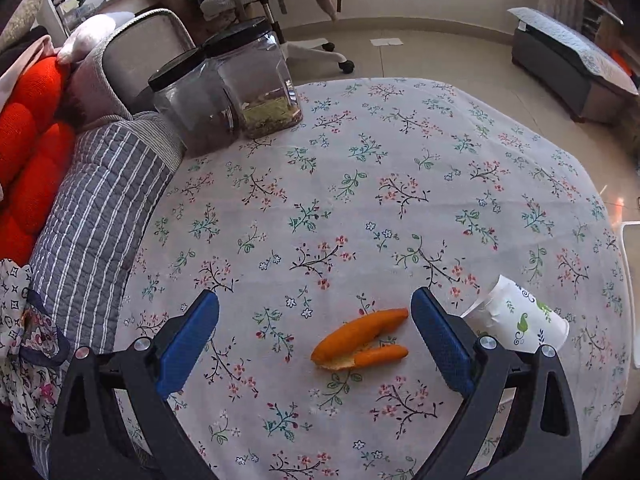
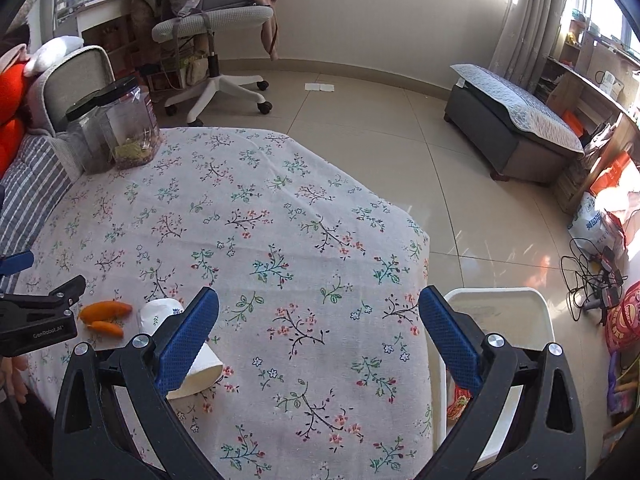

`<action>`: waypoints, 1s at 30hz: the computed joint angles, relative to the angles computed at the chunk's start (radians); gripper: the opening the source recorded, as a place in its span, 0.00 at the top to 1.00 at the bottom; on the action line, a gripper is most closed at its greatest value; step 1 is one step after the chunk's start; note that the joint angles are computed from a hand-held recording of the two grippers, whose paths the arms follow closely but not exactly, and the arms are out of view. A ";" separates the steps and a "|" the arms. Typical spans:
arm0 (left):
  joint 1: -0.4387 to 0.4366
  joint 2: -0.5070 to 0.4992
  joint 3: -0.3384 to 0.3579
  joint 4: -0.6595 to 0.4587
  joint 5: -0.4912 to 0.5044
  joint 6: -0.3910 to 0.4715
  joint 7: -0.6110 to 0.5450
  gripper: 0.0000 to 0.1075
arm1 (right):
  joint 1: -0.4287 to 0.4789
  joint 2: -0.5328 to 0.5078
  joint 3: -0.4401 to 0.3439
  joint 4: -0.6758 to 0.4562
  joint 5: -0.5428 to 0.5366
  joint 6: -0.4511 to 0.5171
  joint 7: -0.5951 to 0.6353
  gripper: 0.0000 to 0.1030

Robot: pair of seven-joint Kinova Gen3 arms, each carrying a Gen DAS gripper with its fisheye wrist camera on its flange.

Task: Collect trash
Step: 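Grasp the orange peel pieces with the left tool and lift, then grasp the white paper cup with the right tool while the left tool holds the peel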

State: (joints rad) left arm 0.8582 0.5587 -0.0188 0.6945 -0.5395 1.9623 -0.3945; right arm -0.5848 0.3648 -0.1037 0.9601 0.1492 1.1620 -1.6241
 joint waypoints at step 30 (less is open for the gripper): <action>-0.278 -0.263 0.092 0.470 0.400 -0.427 -0.290 0.79 | 0.004 0.410 -0.039 -0.676 -0.356 0.646 0.300 0.07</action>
State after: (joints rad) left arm 0.5806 0.2961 0.0730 1.1641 -0.1397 1.5349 -0.6843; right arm -0.5811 0.7749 -0.1425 0.2839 -0.2065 1.8080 -1.3243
